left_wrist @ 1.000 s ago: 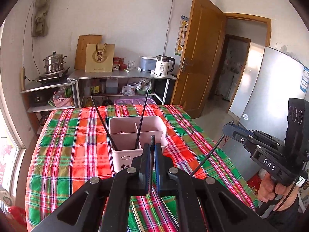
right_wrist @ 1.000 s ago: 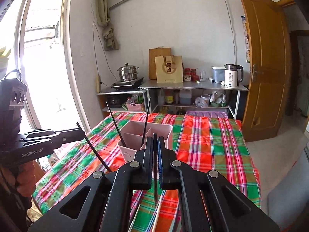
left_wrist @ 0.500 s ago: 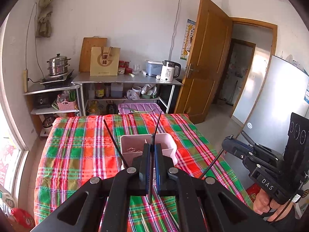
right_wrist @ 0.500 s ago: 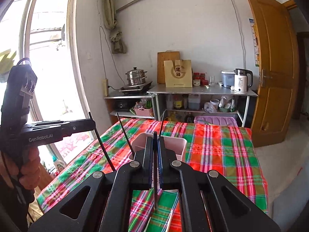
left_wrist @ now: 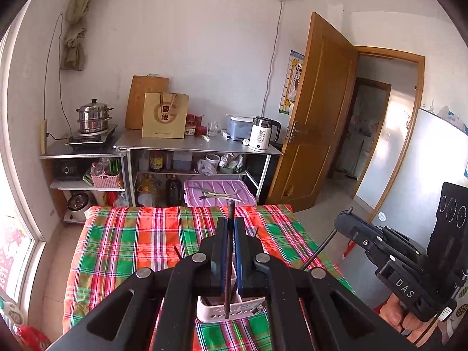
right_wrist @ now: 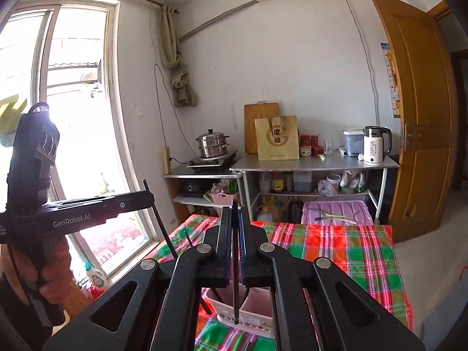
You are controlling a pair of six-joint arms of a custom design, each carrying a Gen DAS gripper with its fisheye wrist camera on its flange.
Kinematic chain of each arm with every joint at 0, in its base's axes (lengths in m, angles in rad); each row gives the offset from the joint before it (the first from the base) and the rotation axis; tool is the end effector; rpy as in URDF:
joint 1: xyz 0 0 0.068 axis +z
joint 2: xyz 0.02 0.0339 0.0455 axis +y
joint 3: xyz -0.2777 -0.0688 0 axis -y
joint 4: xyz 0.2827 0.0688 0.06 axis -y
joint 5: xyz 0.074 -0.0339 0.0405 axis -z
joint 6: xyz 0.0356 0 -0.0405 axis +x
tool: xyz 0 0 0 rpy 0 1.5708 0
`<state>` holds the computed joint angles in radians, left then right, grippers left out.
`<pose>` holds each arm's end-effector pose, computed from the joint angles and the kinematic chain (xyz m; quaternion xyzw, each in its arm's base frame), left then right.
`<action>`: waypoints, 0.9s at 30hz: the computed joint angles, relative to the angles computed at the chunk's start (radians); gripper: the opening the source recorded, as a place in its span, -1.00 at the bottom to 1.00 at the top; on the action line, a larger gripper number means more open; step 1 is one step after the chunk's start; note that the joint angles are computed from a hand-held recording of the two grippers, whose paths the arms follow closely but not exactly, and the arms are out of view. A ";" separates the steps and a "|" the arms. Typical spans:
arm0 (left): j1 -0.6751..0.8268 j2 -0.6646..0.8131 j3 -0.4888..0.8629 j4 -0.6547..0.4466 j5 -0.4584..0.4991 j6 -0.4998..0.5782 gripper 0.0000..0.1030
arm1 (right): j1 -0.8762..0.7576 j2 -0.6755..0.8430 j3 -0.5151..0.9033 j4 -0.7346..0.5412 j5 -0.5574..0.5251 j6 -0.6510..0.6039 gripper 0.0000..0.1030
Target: Organize utensils
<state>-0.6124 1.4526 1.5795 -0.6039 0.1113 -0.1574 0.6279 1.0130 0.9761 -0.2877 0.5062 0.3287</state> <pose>0.2901 -0.2086 0.4343 0.2205 0.8243 -0.2390 0.4634 0.2184 0.1372 0.3651 0.0273 0.7992 0.0795 0.5952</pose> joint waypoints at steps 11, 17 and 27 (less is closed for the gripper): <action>0.049 0.105 0.055 0.055 0.034 0.002 -0.92 | -0.067 0.084 0.000 0.104 -0.053 -0.005 -0.92; 0.067 0.143 0.019 0.080 0.061 -0.004 -0.92 | -0.091 0.120 -0.024 0.136 -0.078 0.009 -0.92; 0.078 0.164 -0.052 0.109 0.070 -0.010 -0.92 | -0.114 0.160 -0.058 0.127 -0.107 0.050 -0.92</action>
